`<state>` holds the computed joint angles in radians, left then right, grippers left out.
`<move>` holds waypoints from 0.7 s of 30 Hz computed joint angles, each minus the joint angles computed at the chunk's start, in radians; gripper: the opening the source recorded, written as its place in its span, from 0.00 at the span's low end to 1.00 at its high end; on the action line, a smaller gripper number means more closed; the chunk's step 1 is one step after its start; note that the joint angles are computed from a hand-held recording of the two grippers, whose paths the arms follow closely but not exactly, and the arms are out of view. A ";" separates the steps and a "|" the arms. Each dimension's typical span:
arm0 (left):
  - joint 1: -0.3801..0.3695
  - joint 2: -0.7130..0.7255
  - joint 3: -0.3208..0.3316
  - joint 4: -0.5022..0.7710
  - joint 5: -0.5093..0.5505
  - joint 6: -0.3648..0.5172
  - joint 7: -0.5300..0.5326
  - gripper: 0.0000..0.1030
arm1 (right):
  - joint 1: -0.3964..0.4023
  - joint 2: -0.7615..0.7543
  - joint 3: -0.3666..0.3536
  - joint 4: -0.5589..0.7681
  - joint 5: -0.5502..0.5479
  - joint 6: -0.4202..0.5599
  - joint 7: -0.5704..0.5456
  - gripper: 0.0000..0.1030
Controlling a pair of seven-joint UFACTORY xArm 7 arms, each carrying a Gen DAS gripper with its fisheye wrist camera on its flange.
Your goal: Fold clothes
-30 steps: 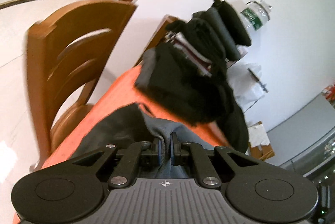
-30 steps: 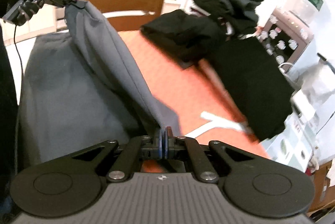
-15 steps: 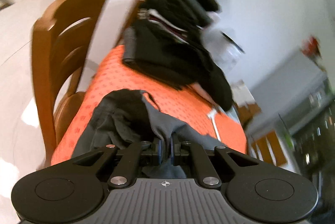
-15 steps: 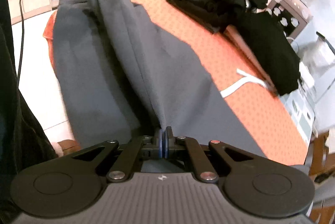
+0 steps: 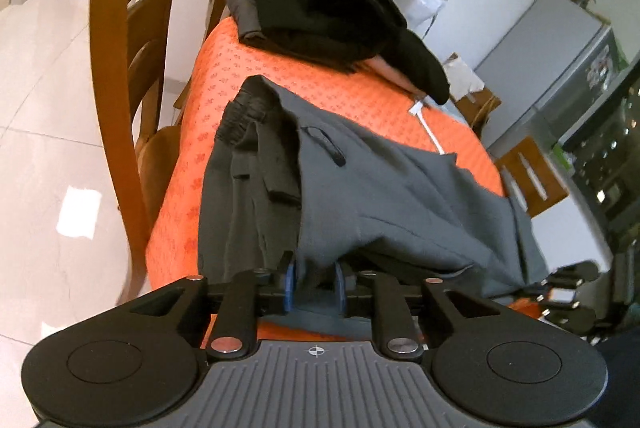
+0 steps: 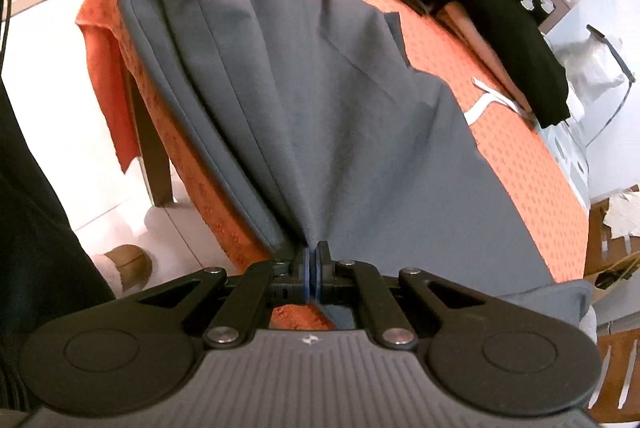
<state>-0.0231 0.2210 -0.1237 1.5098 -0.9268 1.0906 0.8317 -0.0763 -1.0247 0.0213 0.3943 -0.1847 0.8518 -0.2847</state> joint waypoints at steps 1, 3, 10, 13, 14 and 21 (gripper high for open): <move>0.003 -0.006 -0.001 -0.009 -0.021 -0.007 0.000 0.41 | -0.002 -0.003 0.006 -0.008 -0.003 -0.007 0.005 0.04; 0.007 -0.005 -0.003 -0.008 -0.064 -0.007 -0.016 0.49 | -0.006 -0.007 0.014 -0.019 -0.007 -0.015 0.015 0.04; 0.023 0.030 -0.011 0.039 -0.143 0.042 -0.078 0.58 | -0.017 -0.008 0.033 -0.028 -0.021 -0.031 0.058 0.05; 0.022 0.036 -0.011 0.045 -0.144 0.031 -0.112 0.54 | -0.018 -0.022 0.040 -0.029 -0.026 -0.031 0.077 0.04; 0.020 0.038 -0.011 0.047 -0.137 0.022 -0.116 0.29 | -0.018 -0.027 0.040 -0.028 -0.029 -0.032 0.081 0.04; 0.050 0.016 0.006 0.045 -0.113 0.035 -0.078 0.04 | -0.037 -0.097 0.082 -0.002 -0.048 -0.024 0.163 0.04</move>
<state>0.0272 0.2366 -0.1181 1.5550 -1.0400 1.1254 0.7537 -0.1131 -1.1217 0.1031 0.3923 -0.2325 0.8274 -0.1216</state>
